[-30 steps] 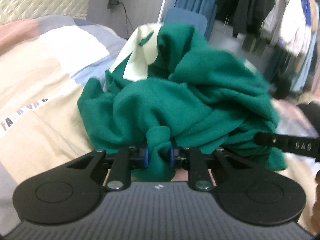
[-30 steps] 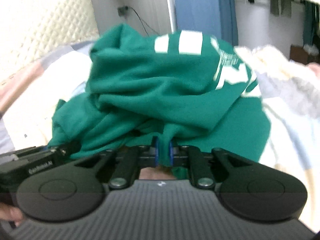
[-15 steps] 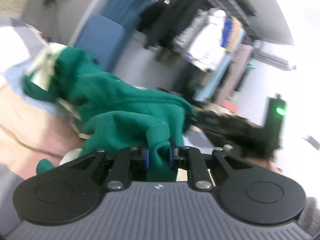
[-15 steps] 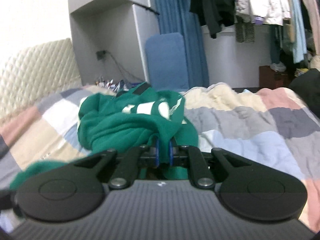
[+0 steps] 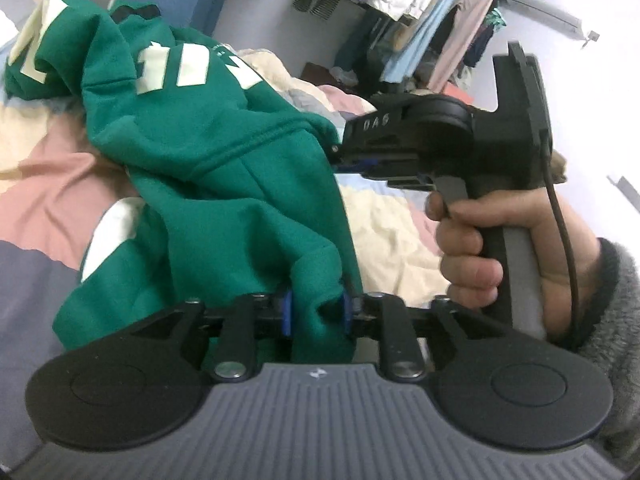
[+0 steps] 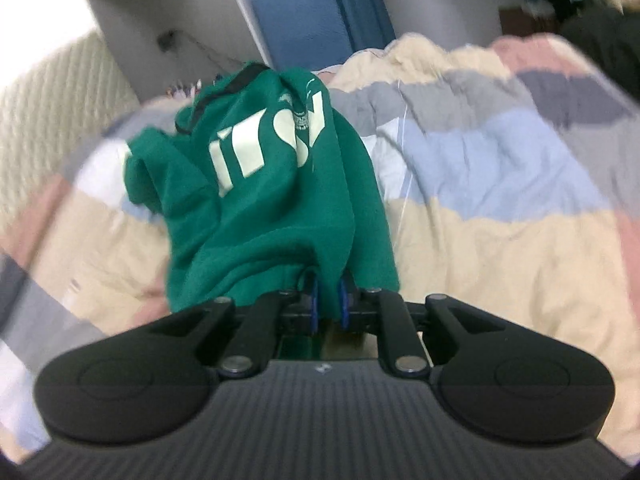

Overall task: Fold large clothes
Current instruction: 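Lift the hoodie with both grippers and shake it loose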

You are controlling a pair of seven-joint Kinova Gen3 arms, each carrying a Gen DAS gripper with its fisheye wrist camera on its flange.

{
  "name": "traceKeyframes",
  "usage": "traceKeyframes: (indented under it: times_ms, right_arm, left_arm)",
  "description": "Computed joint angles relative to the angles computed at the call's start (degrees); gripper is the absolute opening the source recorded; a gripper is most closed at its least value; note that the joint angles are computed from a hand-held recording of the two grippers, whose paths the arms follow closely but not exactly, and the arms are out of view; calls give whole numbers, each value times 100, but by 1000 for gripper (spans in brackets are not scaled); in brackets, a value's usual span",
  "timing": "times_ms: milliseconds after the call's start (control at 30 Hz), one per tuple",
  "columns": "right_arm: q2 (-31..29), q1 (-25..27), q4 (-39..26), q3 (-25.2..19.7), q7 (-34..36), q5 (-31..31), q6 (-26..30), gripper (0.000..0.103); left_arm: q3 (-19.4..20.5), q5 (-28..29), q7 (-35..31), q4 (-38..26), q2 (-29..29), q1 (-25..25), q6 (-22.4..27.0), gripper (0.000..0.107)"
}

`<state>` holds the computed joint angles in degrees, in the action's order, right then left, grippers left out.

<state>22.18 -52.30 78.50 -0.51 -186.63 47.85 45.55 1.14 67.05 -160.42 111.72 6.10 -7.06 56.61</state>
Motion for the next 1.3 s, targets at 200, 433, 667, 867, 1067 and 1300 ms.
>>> traceKeyframes:
  times_ms: [200,433,667,867,1067,1300]
  right_arm:
    - [-265,455,451,-663,-1214,709,-173,19]
    - [-769,-653,1248,650,-2845,1963,-968,69]
    - [-488,126,1120,-87,-3523,1667,-512,69]
    - [-368,569,1420,-137,-4443,2469,-1363,68]
    - [-76,769,1253,71,-3918,2218,-2229,69]
    - [177,1074,855,-297,-2595,1691,-2388,69]
  left_arm:
    - [-229,172,152,-292,13,-480,1037,66]
    - [-291,812,-203,-195,69,-716,655,79]
    - [208,622,898,-1111,1103,-665,-544,79]
    - [414,987,1265,-1752,1883,-491,-1477,79]
    - [899,547,1908,-2628,2875,-818,-1090,79]
    - [1349,627,1614,-2568,3185,-1033,-1179,38]
